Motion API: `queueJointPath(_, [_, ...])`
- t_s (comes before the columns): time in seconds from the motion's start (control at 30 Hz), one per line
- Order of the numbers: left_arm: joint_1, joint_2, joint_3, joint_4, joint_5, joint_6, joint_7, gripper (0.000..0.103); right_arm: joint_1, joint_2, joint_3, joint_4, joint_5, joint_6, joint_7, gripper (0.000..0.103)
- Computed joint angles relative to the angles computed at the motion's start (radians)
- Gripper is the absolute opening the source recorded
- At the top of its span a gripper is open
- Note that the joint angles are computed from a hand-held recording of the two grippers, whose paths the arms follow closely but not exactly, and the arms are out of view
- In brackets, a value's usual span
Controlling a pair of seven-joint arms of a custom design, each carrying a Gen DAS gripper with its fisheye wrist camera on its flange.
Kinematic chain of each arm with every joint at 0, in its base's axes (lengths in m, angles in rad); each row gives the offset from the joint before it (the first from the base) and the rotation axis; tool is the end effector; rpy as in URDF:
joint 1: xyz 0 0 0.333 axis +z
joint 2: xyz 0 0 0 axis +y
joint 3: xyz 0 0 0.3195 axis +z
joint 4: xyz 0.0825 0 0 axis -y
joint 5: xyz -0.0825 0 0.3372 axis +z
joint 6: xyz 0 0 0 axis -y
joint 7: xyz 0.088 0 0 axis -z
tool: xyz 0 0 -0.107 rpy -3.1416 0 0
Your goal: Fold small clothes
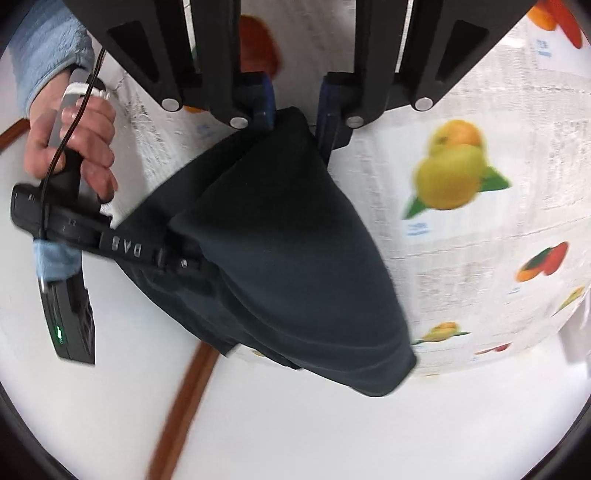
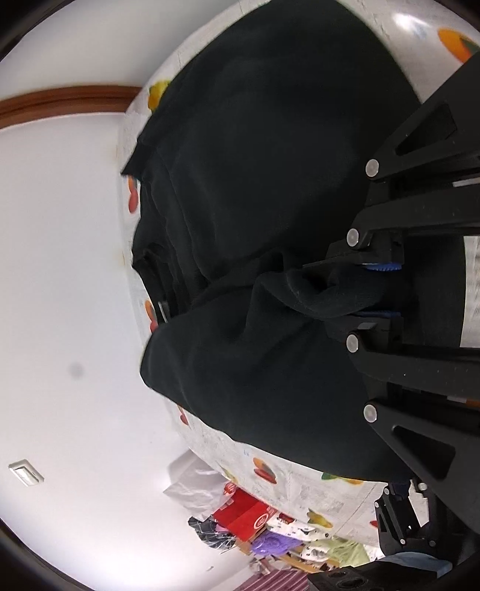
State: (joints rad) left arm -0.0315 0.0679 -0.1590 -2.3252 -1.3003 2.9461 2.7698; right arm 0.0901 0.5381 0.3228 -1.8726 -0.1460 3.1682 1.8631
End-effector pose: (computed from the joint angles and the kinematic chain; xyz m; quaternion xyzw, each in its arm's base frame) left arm 0.4930 -0.0301 0.3775 -0.6073 0.7120 -0.3281 0.1288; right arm 0.6101 0.2447 0.3680 -0.7014 0.5986 -0.1240 0.3665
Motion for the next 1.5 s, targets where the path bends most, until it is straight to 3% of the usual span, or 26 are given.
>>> queueJointPath(0.07, [0.014,-0.016,0.013,-0.014,-0.023,0.015,0.034,0.014,0.045,0.022,-0.024,0.033,-0.003,-0.006,0.013,0.013])
queueJointPath(0.13, [0.025,-0.028,0.025,-0.026,-0.049,0.042,0.073,0.013,0.046,0.04,-0.004,0.058,0.0,-0.017,0.01,0.013])
queueJointPath(0.2, [0.043,-0.043,0.044,-0.041,-0.062,0.032,0.091,0.013,0.057,0.065,0.019,0.096,0.006,-0.037,0.004,0.013])
queueJointPath(0.37, [0.088,-0.091,0.089,-0.09,-0.112,0.01,0.151,0.013,0.157,0.113,-0.017,0.194,0.003,-0.08,0.001,0.013])
queueJointPath(0.53, [0.128,-0.146,0.133,-0.149,-0.128,-0.018,0.184,0.013,0.192,0.169,0.016,0.287,0.026,-0.125,-0.038,0.014])
queueJointPath(0.6, [0.144,-0.171,0.148,-0.178,-0.101,-0.062,0.169,0.015,0.162,0.173,0.067,0.286,0.046,-0.129,-0.084,0.015])
queueJointPath(0.7, [0.15,-0.187,0.161,-0.186,-0.083,-0.125,0.173,0.022,0.063,0.154,0.175,0.211,0.103,-0.063,-0.133,0.028])
queueJointPath(0.77, [0.162,-0.167,0.166,-0.156,-0.041,-0.147,0.128,0.036,0.054,0.134,0.168,0.178,0.117,-0.019,-0.112,0.059])
queueJointPath(0.8, [0.166,-0.164,0.168,-0.149,-0.04,-0.161,0.119,0.04,0.034,0.136,0.185,0.165,0.117,0.007,-0.107,0.064])
queueJointPath(0.87, [0.173,-0.156,0.172,-0.133,-0.033,-0.196,0.099,0.055,0.002,0.157,0.225,0.184,0.109,-0.007,-0.092,0.065])
queueJointPath(0.9, [0.167,-0.138,0.16,-0.115,-0.026,-0.197,0.087,0.059,-0.033,0.184,0.277,0.202,0.106,-0.023,-0.102,0.065])
queueJointPath(0.97, [0.152,-0.131,0.137,-0.112,-0.008,-0.159,0.092,0.064,-0.046,0.216,0.313,0.239,0.102,-0.049,-0.117,0.065])
queueJointPath(1.0, [0.141,-0.133,0.123,-0.116,0.003,-0.127,0.084,0.064,-0.038,0.222,0.308,0.254,0.101,-0.064,-0.124,0.065])
queueJointPath(1.07, [0.108,-0.111,0.089,-0.116,0.032,-0.006,0.04,0.065,0.072,0.235,0.2,0.337,0.103,-0.114,-0.091,0.063])
queueJointPath(1.13, [0.089,-0.099,0.082,-0.114,0.035,0.04,0.031,0.068,0.14,0.245,0.13,0.378,0.115,-0.118,-0.067,0.056])
queueJointPath(1.2, [0.079,-0.085,0.081,-0.108,0.022,0.066,0.052,0.07,0.157,0.269,0.121,0.418,0.128,-0.121,-0.067,0.043])
queueJointPath(1.27, [0.076,-0.075,0.08,-0.099,0.009,0.076,0.066,0.07,0.149,0.281,0.132,0.445,0.134,-0.128,-0.091,0.018])
queueJointPath(1.3, [0.074,-0.068,0.078,-0.096,0.017,0.088,0.059,0.07,0.141,0.28,0.141,0.444,0.133,-0.121,-0.112,0.017])
queueJointPath(1.37, [0.073,-0.062,0.074,-0.097,0.039,0.108,0.034,0.074,0.122,0.235,0.141,0.382,0.124,-0.047,-0.136,0.014])
queueJointPath(1.4, [0.071,-0.054,0.07,-0.09,0.021,0.113,0.045,0.074,0.105,0.193,0.139,0.315,0.115,0.03,-0.136,0.014])
queueJointPath(1.5, [0.078,-0.054,0.071,-0.087,0.009,0.101,0.051,0.075,0.156,0.064,0.002,0.124,0.123,0.248,-0.057,0.014])
